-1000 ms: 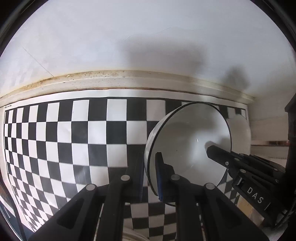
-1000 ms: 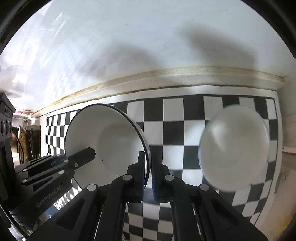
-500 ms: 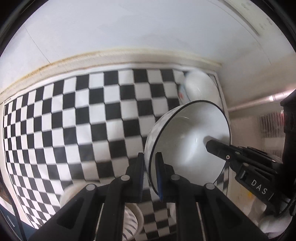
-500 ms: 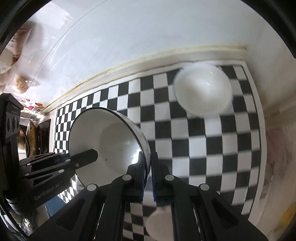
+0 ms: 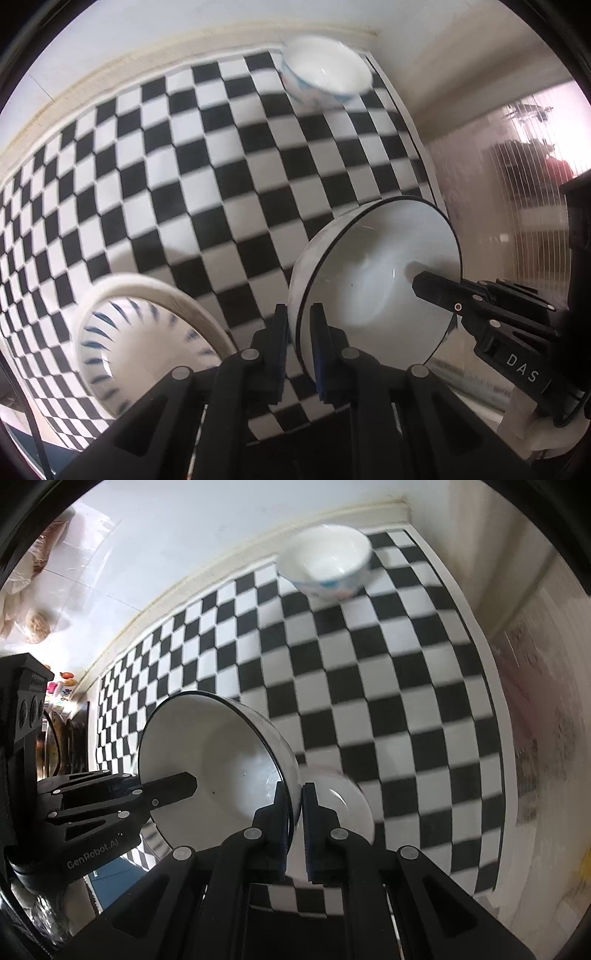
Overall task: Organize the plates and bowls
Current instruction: 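Carry the black-rimmed bowl with both tools and lower it into the red-flower bowl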
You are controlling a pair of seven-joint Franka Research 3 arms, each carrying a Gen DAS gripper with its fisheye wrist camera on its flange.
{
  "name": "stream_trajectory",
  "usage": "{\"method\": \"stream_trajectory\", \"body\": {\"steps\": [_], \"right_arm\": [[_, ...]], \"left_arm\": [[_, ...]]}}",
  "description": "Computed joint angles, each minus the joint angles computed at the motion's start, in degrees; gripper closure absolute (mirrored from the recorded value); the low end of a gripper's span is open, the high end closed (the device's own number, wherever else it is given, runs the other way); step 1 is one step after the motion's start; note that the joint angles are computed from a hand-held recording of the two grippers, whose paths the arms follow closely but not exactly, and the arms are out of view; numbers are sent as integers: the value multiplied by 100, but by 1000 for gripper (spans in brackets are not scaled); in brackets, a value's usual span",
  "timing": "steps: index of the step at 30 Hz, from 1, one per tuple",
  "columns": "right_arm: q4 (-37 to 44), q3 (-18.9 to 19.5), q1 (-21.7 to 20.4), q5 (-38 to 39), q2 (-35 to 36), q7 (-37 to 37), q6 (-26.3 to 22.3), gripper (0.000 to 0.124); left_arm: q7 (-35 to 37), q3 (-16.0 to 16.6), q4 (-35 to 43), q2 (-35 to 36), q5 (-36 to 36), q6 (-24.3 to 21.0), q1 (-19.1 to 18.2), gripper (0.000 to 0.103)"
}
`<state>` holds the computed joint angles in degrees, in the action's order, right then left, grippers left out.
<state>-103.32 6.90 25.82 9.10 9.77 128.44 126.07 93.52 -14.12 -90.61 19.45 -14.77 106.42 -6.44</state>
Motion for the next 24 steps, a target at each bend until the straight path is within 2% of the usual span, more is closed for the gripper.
{"method": "stream_trajectory", "body": {"steps": [5,10,24], "right_arm": [[-668,17,-50,226,-304,24,170,116],[-1066,36,-105,394,-425,-13,242,116],[-1183,30,-165,674,-316,-33,117,115]], "left_arm": [[22,-62,-283,-59,-1,-12,-103,93],[-59,-90,-160,197,64,-162,-197,93],[-222,-165,199,624,616,-315,-511,93]]}}
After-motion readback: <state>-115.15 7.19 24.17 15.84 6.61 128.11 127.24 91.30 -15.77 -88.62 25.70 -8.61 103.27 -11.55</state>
